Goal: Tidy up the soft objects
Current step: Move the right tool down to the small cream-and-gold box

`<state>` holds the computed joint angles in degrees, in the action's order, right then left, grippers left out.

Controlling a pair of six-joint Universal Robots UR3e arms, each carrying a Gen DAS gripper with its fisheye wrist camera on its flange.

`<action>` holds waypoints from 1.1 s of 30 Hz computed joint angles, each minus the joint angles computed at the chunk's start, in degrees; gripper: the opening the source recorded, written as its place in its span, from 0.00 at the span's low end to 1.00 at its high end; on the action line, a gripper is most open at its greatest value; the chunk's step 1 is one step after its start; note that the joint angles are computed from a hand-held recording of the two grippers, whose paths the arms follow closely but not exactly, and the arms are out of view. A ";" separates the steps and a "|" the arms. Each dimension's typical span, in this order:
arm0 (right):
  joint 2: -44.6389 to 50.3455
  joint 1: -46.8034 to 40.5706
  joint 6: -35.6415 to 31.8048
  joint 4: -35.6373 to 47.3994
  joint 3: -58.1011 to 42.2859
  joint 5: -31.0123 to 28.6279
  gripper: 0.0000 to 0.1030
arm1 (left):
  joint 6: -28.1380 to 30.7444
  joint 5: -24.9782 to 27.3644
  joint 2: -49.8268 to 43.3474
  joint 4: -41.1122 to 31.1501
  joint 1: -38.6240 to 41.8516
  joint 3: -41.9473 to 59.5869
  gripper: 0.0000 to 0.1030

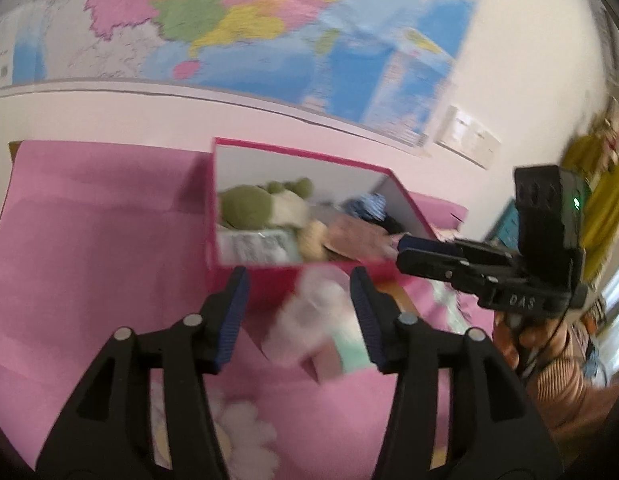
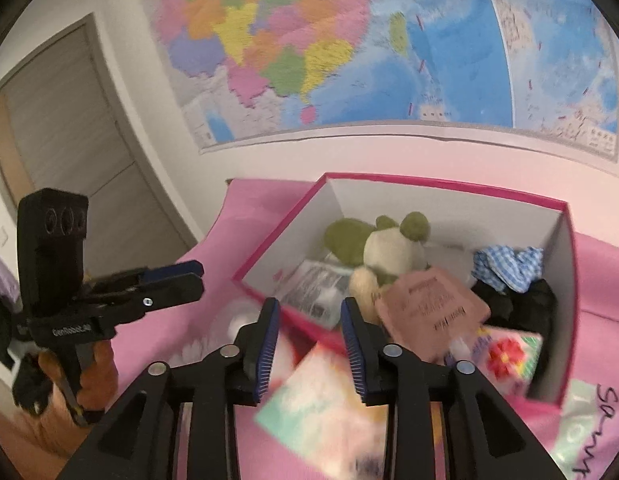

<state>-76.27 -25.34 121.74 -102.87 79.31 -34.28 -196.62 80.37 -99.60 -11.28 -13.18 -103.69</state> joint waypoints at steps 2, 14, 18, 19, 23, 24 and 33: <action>-2.93 -2.30 -6.40 6.27 1.56 -0.28 0.35 | 0.80 0.41 1.01 -0.02 -2.05 -1.57 0.53; -13.79 -16.20 -28.39 26.52 13.23 -13.16 0.43 | 0.34 0.20 -1.56 -2.70 -12.15 -4.32 0.53; -16.96 -20.45 -31.87 28.33 17.46 -17.25 0.43 | 0.33 -0.92 -3.45 -3.99 -14.19 -3.53 0.53; -17.42 -21.52 -33.12 29.58 17.95 -18.06 0.43 | 0.28 -1.81 -4.02 -4.75 -14.57 -3.17 0.53; -17.30 -24.27 -35.30 33.87 18.55 -22.61 0.44 | 1.00 -3.79 -5.59 -7.74 -15.84 -1.81 0.53; -17.98 -24.46 -35.23 33.06 19.76 -24.53 0.44 | 1.11 -4.11 -5.79 -8.04 -16.17 -1.76 0.53; -20.18 -28.03 -37.25 34.51 24.76 -30.82 0.44 | 1.56 -10.28 -7.97 -9.74 -17.92 -1.69 0.53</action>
<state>-96.45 -53.37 84.49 -68.36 104.07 -65.11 -195.05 70.08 -107.57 -21.02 -31.10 -105.38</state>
